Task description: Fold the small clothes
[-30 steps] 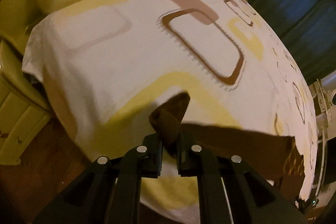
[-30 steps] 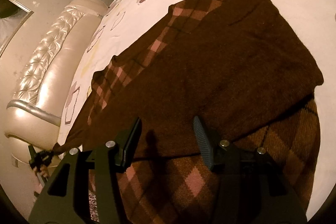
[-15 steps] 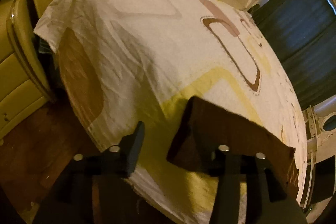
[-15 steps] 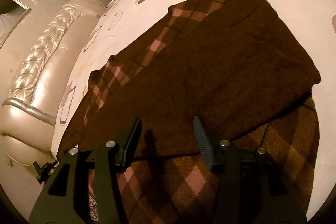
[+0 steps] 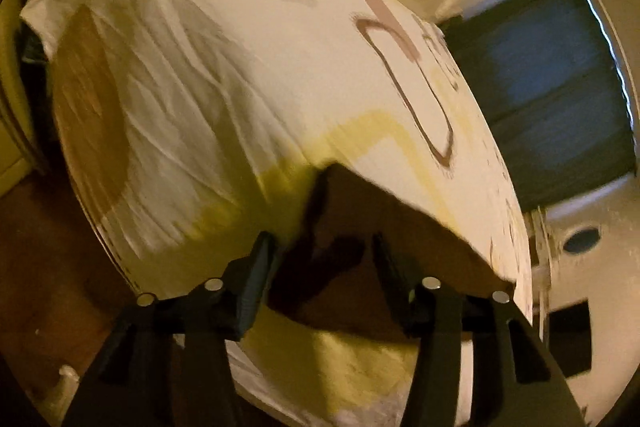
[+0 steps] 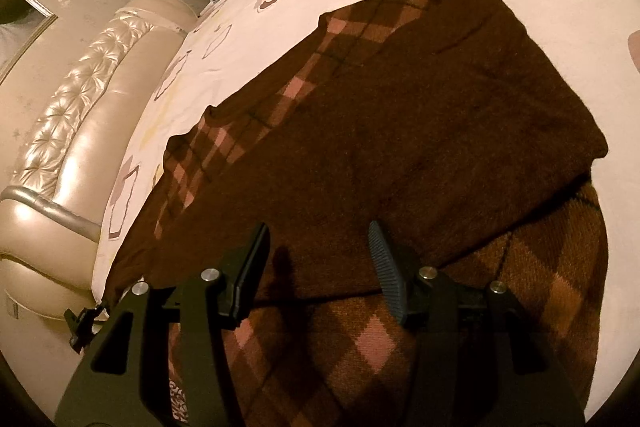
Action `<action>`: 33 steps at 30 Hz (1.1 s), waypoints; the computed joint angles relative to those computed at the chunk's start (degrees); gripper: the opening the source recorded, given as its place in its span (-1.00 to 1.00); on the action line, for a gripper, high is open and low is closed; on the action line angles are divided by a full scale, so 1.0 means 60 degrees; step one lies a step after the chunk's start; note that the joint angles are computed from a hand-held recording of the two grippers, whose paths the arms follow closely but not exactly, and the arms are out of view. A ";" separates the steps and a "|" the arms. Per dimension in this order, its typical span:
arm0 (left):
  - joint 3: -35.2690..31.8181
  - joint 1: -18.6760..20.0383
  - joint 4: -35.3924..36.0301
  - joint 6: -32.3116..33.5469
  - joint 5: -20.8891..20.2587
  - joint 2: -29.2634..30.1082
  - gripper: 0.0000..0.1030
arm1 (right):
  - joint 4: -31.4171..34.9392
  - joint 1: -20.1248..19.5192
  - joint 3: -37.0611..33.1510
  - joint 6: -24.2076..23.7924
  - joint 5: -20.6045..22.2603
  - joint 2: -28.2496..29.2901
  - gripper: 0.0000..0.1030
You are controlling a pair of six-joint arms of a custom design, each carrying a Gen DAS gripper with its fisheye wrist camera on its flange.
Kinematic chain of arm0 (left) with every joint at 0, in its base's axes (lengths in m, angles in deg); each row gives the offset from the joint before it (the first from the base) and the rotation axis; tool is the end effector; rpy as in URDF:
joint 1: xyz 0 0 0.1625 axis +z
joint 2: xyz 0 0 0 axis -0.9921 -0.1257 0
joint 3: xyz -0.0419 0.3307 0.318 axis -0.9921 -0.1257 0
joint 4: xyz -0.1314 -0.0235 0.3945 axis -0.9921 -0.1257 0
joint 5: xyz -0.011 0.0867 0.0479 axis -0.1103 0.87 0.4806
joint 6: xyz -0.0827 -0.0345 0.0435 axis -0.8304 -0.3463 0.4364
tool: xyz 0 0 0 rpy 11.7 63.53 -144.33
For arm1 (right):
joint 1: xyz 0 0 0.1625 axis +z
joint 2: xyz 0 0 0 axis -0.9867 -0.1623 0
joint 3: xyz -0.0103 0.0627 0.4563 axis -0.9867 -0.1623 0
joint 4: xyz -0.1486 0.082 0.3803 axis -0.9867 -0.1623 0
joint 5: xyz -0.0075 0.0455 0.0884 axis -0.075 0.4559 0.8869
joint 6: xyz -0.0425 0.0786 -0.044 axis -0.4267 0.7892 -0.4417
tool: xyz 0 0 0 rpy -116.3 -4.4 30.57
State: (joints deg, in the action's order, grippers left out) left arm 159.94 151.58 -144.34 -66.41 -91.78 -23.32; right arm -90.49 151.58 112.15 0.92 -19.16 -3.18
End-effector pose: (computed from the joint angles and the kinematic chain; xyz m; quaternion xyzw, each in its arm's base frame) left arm -0.0448 -0.6138 0.2929 -0.1332 0.9150 -0.3719 0.0820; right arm -0.0424 -0.5192 0.3963 -0.0588 -0.9252 0.3556 0.1190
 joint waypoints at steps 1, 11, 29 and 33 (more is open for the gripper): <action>0.0002 -0.0079 0.0181 0.0099 0.0095 0.0009 -0.01 | 0.0004 -0.0001 0.0001 -0.0002 0.0013 -0.0003 0.01; -0.0159 -0.0369 0.1313 -0.0846 0.0303 -0.0232 -0.83 | -0.0089 -0.0095 0.0113 0.0032 0.0229 -0.0073 0.01; -0.2877 -0.3187 0.2909 0.0143 0.0068 0.1028 -0.84 | 0.1198 -0.0230 0.0105 -0.0169 0.0834 -0.1190 0.14; -0.4056 -0.3843 0.3439 0.0641 -0.0264 0.2159 -0.84 | 0.1507 -0.0359 0.0014 -0.0283 0.0904 -0.1568 0.14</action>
State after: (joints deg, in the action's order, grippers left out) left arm 135.61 128.52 -123.71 -62.56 -93.37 -10.37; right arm -81.45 149.43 112.23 -0.78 -13.74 -12.59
